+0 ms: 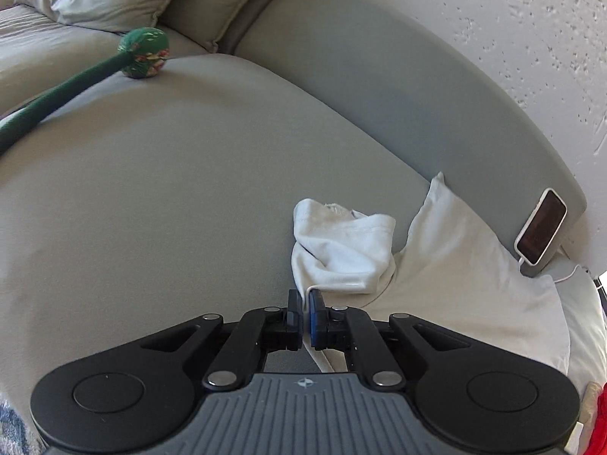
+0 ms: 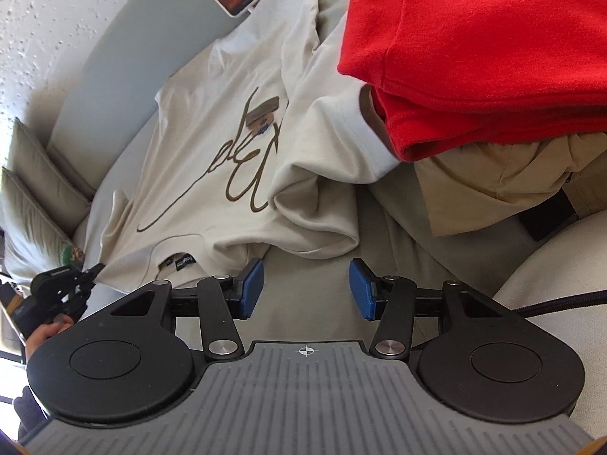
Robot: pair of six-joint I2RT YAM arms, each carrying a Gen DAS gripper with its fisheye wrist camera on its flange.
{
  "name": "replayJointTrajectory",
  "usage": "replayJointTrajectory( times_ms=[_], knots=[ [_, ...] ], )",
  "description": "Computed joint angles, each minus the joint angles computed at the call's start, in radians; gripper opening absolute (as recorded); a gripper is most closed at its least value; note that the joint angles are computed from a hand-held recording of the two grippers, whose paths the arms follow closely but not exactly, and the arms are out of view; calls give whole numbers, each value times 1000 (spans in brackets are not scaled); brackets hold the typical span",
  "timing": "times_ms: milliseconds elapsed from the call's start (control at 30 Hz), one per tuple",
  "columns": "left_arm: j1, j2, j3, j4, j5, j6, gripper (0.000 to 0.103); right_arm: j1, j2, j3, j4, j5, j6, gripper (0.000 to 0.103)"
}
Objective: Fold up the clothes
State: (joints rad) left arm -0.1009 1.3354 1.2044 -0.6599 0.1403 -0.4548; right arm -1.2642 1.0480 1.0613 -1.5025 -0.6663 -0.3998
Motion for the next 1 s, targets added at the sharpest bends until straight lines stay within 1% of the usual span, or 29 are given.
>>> replayJointTrajectory(
  times_ms=[100, 133, 200, 233, 300, 333, 367, 433, 467, 500, 567, 600, 633, 667, 700, 767, 800, 900, 933, 1000],
  knots=[
    [61, -60, -11, -44, 15, 26, 4, 21, -10, 0, -3, -14, -3, 52],
    [71, -62, -7, -68, 26, 28, 5, 32, -17, -5, 6, -14, 8, 52],
    [86, -59, 3, -118, 49, 32, 8, 45, -26, -23, 32, -12, 40, 52],
    [94, -57, 9, -144, 60, 35, 8, 51, -30, -32, 46, -10, 57, 52],
    [103, -74, 11, -184, 70, 41, 16, 35, -27, -46, 59, -19, 96, 52],
    [99, -111, 0, -198, 77, 50, 25, 19, -21, -50, 57, -31, 107, 52],
    [95, -151, -9, -214, 87, 61, 30, 15, -24, -60, 74, -40, 122, 52],
    [77, -227, -24, -246, 115, 83, 31, 16, -36, -83, 118, -56, 156, 52],
    [58, -263, -29, -260, 134, 93, 35, 39, -56, -103, 171, -52, 193, 52],
    [32, -304, -40, -279, 164, 104, 36, 68, -77, -126, 232, -43, 234, 52],
    [-60, -362, -61, -304, 220, 113, 40, 158, -119, -174, 363, 4, 308, 52],
    [-120, -387, -75, -308, 241, 115, 41, 192, -138, -188, 409, 26, 331, 52],
    [-201, -406, -97, -295, 229, 113, 41, 240, -157, -190, 450, 66, 348, 48],
    [-291, -420, -120, -276, 207, 110, 42, 271, -162, -184, 473, 95, 341, 18],
    [-382, -427, -139, -255, 182, 106, 42, 291, -173, -174, 492, 138, 343, 2],
    [-567, -418, -187, -204, 91, 76, 42, 328, -196, -153, 529, 234, 345, 2],
    [-638, -404, -213, -167, 50, 65, 42, 298, -175, -132, 520, 218, 331, 2],
    [-743, -323, -247, -77, -37, 70, 43, 192, -96, -77, 466, 132, 286, 2],
    [-766, -302, -249, -54, -55, 67, 43, 175, -83, -72, 457, 118, 277, 2],
    [-777, -271, -262, 1, -47, 82, 43, 147, -64, -64, 441, 93, 262, 2]
  ],
)
